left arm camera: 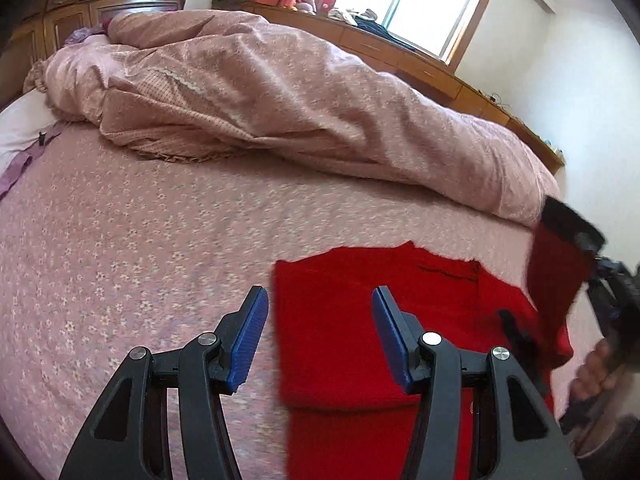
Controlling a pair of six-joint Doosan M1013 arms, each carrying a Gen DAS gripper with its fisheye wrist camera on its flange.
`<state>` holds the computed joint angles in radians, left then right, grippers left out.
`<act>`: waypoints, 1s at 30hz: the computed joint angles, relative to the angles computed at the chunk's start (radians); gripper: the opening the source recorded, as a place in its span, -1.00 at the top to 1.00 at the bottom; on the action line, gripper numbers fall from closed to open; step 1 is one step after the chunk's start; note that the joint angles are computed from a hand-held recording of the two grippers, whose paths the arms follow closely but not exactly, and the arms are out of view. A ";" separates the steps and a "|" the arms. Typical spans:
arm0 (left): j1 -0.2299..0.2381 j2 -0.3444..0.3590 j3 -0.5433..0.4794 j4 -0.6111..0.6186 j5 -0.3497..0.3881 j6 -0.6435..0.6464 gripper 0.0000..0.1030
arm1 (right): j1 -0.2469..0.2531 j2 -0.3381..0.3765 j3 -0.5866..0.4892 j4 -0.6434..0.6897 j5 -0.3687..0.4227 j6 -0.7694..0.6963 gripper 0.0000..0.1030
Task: Fold small clothes
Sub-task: 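Lay the held sleeve across the cardigan body with the right tool, release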
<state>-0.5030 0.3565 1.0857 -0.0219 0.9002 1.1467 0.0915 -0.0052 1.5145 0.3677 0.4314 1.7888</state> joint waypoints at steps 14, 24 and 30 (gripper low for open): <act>-0.002 0.046 -0.060 -0.098 0.099 0.071 0.07 | 0.108 0.081 -0.024 -0.096 0.142 -0.141 0.78; 0.004 0.053 -0.063 -0.095 0.126 0.052 0.07 | 0.141 0.111 -0.035 -0.015 0.242 -0.277 0.77; -0.002 0.061 -0.071 -0.079 0.138 0.063 0.07 | 0.132 0.119 -0.033 0.068 0.293 -0.351 0.58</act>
<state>-0.5049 0.4171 1.0151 -0.1012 1.0385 1.2093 0.2238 0.1134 1.4814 0.4361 0.7248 1.4383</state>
